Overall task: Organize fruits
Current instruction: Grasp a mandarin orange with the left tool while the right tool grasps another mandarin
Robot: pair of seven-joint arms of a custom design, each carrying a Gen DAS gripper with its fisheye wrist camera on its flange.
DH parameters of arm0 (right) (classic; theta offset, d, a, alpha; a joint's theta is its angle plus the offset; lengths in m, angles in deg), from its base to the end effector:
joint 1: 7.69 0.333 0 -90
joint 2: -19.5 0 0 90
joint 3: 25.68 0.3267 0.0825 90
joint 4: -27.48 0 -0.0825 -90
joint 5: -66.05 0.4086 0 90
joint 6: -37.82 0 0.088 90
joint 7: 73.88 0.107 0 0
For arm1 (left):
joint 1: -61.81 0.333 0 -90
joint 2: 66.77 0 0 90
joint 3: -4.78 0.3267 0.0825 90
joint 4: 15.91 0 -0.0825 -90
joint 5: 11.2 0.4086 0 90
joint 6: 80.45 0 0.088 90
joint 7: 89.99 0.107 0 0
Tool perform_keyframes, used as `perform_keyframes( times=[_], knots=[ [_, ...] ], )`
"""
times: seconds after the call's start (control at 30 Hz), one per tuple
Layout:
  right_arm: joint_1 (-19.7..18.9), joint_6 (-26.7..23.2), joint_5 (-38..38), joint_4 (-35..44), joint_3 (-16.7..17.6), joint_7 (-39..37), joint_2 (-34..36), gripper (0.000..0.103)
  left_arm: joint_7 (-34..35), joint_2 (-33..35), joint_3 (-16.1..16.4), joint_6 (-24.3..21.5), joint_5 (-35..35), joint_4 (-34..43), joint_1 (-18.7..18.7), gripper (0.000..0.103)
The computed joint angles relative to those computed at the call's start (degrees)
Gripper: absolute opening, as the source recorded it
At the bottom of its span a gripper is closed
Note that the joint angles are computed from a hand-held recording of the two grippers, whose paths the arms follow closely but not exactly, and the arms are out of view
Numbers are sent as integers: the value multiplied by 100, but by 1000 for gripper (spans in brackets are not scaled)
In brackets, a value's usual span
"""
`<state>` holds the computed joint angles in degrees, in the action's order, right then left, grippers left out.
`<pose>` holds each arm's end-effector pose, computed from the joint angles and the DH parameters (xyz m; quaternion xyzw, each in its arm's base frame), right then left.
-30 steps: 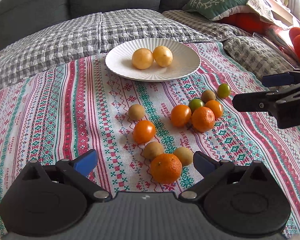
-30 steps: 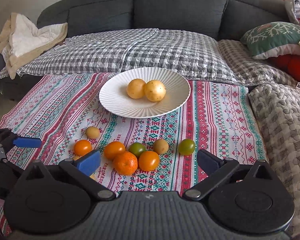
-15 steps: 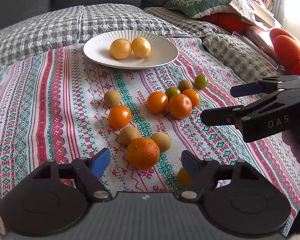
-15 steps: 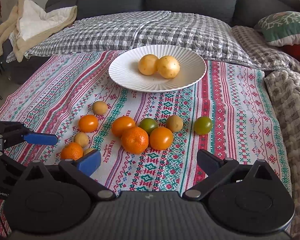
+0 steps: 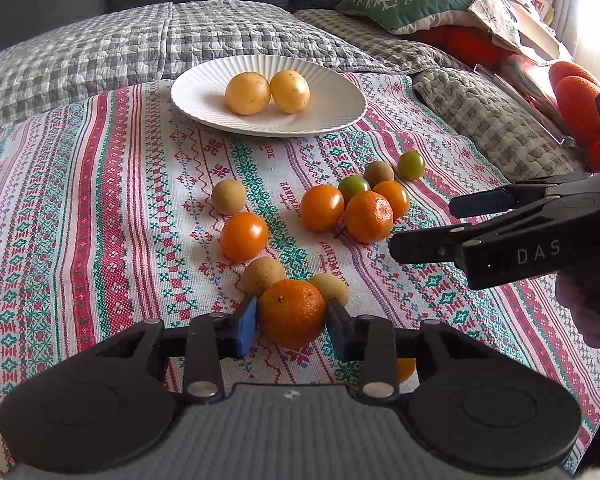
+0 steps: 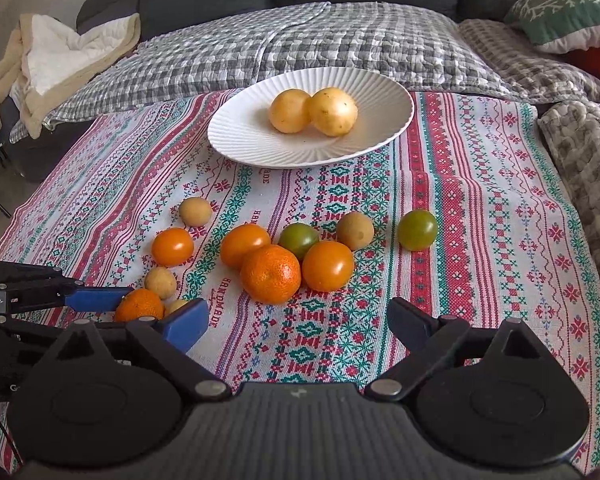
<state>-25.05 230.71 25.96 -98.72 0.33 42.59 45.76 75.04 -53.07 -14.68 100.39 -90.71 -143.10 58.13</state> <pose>0.5851 0.1495 0.2687 -0.7502 0.5441 -0.1486 0.3450 0.5489 -0.1364 0.2946 -0.5640 0.7511 -0.3074 0.1524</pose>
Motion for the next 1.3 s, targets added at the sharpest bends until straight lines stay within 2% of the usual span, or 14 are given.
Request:
perform_keyframes(
  times=[0.17,0.3,0.6,0.67,0.77,0.87,1.0,1.1,1.3],
  knots=[
    [-721,-348,-26,148,832,-172,329,78,19,-102,8,79,4,-55,-24,21],
    [-1004,-562,220,232,1228,-456,536,71,65,-156,20,89,-61,-82,-19,21],
    [-666,-495,976,372,1058,-839,633,57,-501,-157,90,106,440,-148,-52,21],
    [-545,-481,1076,389,958,-904,612,46,-562,-149,40,116,534,-156,4,21],
    [-419,-513,1212,421,847,-952,573,36,-687,-134,-9,112,677,-166,73,21],
    [-529,-524,1275,406,964,-1054,598,35,-962,-119,-27,148,927,-198,102,21],
    [-486,-527,1327,347,929,-1162,522,34,-1074,-126,-195,181,1022,-219,269,21],
    [-635,-572,1335,280,1077,-1284,486,34,-926,-128,-366,206,884,-207,425,21],
    [-1031,-470,1320,109,1418,-1389,431,34,-612,-113,-505,263,500,-110,529,21]
  ],
)
